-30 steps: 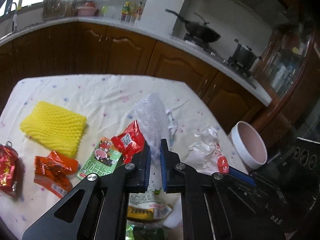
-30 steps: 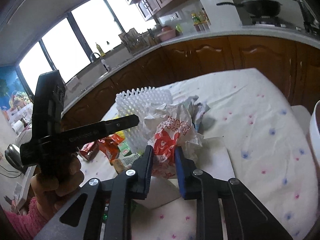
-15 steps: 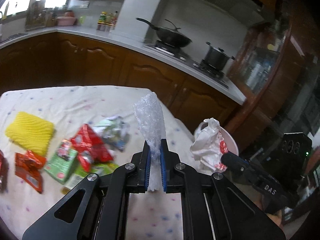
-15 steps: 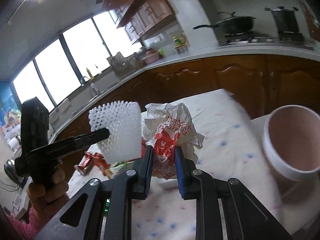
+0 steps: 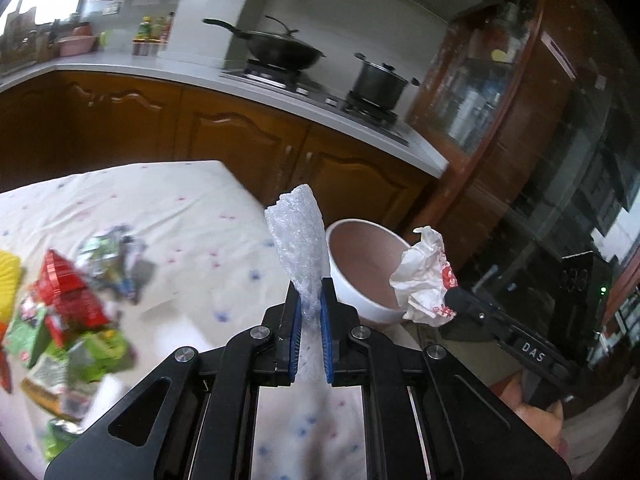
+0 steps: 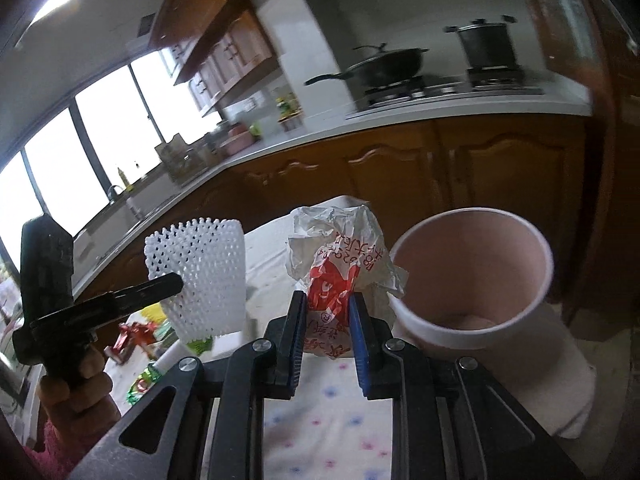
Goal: Collect trash
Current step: 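Carry both items to the bin and open both tools to drop them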
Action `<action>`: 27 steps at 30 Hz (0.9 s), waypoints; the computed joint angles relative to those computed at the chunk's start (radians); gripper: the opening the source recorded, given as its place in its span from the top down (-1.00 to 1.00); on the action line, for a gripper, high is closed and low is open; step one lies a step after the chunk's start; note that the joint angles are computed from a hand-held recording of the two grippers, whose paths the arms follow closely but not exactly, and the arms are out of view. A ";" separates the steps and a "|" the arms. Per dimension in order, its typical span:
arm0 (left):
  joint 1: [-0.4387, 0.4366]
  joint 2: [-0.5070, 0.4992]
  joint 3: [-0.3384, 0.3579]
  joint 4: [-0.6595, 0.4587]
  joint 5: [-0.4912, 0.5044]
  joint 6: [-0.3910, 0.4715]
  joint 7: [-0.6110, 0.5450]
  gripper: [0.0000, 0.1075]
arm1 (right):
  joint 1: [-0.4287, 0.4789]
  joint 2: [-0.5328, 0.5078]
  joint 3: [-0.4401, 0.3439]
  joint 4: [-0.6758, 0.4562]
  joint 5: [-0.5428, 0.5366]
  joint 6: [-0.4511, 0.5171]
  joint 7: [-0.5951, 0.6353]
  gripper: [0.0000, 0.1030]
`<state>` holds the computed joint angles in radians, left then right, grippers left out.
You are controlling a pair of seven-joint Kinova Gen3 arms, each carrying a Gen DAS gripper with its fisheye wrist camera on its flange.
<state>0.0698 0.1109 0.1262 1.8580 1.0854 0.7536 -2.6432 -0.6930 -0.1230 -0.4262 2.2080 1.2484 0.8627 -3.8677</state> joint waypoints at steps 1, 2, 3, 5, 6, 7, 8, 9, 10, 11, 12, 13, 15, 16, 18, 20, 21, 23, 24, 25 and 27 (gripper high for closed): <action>0.013 0.005 0.009 -0.008 -0.006 -0.009 0.011 0.86 | 0.001 -0.009 0.000 0.007 -0.011 0.013 0.000 0.58; 0.024 0.009 0.017 -0.013 -0.009 -0.017 0.018 0.86 | 0.002 -0.018 -0.002 0.016 -0.017 0.019 -0.005 0.58; 0.034 0.017 0.024 -0.023 -0.015 -0.022 0.026 0.86 | 0.007 -0.029 -0.002 0.027 -0.021 0.022 -0.010 0.58; 0.056 0.035 0.040 -0.043 -0.029 -0.038 0.046 0.86 | 0.017 -0.044 -0.004 0.047 -0.031 0.027 -0.014 0.58; 0.067 0.044 0.048 -0.053 -0.039 -0.048 0.059 0.86 | 0.025 -0.051 -0.001 0.054 -0.038 0.025 -0.010 0.58; 0.080 0.058 0.058 -0.070 -0.049 -0.058 0.075 0.86 | 0.034 -0.059 0.002 0.063 -0.041 0.019 -0.011 0.58; 0.088 0.069 0.067 -0.083 -0.056 -0.063 0.087 0.86 | 0.043 -0.066 0.003 0.074 -0.042 0.015 -0.015 0.58; 0.098 0.084 0.076 -0.101 -0.066 -0.069 0.103 0.86 | 0.051 -0.070 0.002 0.079 -0.045 0.012 -0.014 0.58; 0.108 0.100 0.086 -0.121 -0.077 -0.075 0.118 0.86 | 0.062 -0.078 0.009 0.087 -0.048 0.003 -0.006 0.58; 0.114 0.113 0.095 -0.135 -0.084 -0.080 0.127 0.86 | 0.075 -0.084 0.018 0.094 -0.049 -0.009 0.001 0.58; 0.124 0.129 0.104 -0.156 -0.099 -0.086 0.148 0.86 | 0.089 -0.090 0.028 0.101 -0.045 -0.028 0.005 0.58; 0.136 0.148 0.112 -0.180 -0.120 -0.091 0.175 0.86 | 0.102 -0.093 0.030 0.107 -0.044 -0.036 0.008 0.58; 0.151 0.180 0.131 -0.217 -0.152 -0.099 0.212 0.86 | 0.128 -0.091 0.041 0.109 -0.046 -0.050 0.032 0.58; 0.168 0.203 0.135 -0.243 -0.181 -0.108 0.247 0.86 | 0.140 -0.091 0.047 0.108 -0.049 -0.059 0.043 0.58; 0.185 0.245 0.148 -0.289 -0.230 -0.102 0.308 0.86 | 0.166 -0.095 0.065 0.117 -0.045 -0.092 0.057 0.58; 0.208 0.284 0.156 -0.329 -0.286 -0.104 0.371 0.86 | 0.189 -0.091 0.072 0.120 -0.049 -0.108 0.071 0.58; 0.222 0.302 0.157 -0.348 -0.318 -0.106 0.402 0.86 | 0.200 -0.091 0.080 0.123 -0.049 -0.123 0.078 0.58; 0.249 0.332 0.156 -0.379 -0.380 -0.104 0.465 0.86 | 0.225 -0.086 0.099 0.128 -0.046 -0.159 0.089 0.58; 0.262 0.346 0.155 -0.393 -0.412 -0.099 0.495 0.86 | 0.237 -0.082 0.106 0.131 -0.045 -0.176 0.096 0.57; 0.272 0.357 0.154 -0.404 -0.440 -0.098 0.521 0.86 | 0.246 -0.077 0.109 0.130 -0.047 -0.185 0.102 0.57; 0.288 0.371 0.153 -0.413 -0.493 -0.105 0.566 0.80 | 0.263 -0.065 0.118 0.131 -0.052 -0.207 0.110 0.50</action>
